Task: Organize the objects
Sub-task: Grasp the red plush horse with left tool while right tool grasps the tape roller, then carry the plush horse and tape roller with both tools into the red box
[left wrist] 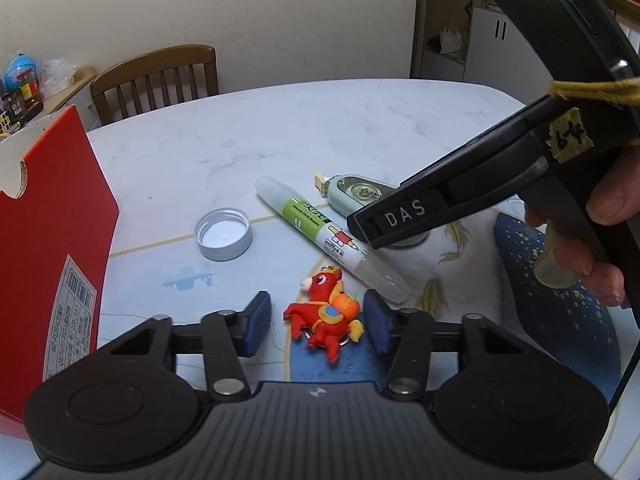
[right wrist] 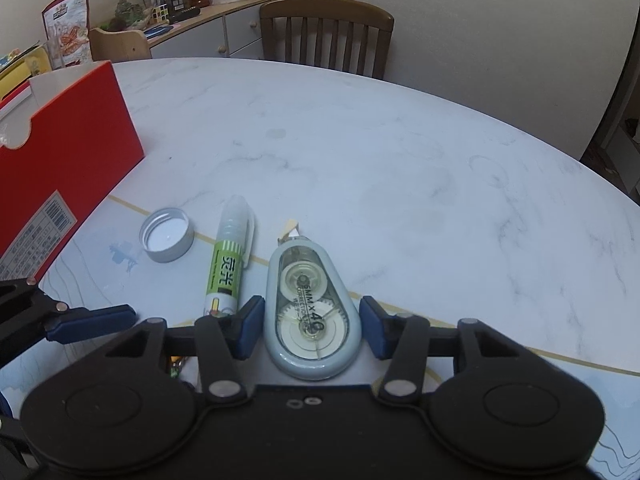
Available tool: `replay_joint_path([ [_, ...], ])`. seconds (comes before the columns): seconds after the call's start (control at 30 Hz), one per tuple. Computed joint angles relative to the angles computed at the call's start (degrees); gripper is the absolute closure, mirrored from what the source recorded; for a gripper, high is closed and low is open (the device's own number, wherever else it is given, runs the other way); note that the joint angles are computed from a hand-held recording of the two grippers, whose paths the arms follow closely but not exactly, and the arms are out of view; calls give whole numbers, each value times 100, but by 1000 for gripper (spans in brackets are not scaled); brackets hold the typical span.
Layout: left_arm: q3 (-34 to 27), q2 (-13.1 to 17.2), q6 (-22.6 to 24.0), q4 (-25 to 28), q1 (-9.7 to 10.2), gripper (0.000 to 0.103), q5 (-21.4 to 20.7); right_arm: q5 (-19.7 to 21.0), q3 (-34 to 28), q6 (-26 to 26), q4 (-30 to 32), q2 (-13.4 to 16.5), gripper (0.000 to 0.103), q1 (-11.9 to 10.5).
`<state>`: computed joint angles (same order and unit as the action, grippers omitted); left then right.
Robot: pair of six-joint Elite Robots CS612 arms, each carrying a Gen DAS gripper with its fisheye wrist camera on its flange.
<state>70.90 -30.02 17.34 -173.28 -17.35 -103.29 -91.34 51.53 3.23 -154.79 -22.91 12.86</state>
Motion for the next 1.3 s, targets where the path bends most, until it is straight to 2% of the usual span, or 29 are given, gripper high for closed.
replay_joint_path([
  [0.07,34,-34,20,48,-6,64,3,95,112,40,-46,-56,52,-13],
  [0.33,149,-145,-109,182,-13,64,116,300,824,106,-448,-452,52,-27],
  [0.63,427,-367,-370,254,77,64,-126,364,1598,281,-725,-932,52,-2],
  [0.77,670,-525,-416,51,134,64,-185,333,1857,413,-821,-1113,52,24],
  [1.1,926,-834,-578,134,399,64,-524,253,2243,679,-913,-1454,52,192],
  [1.3,1036,-976,-337,14,583,64,-719,143,2272,833,-947,-1550,52,341],
])
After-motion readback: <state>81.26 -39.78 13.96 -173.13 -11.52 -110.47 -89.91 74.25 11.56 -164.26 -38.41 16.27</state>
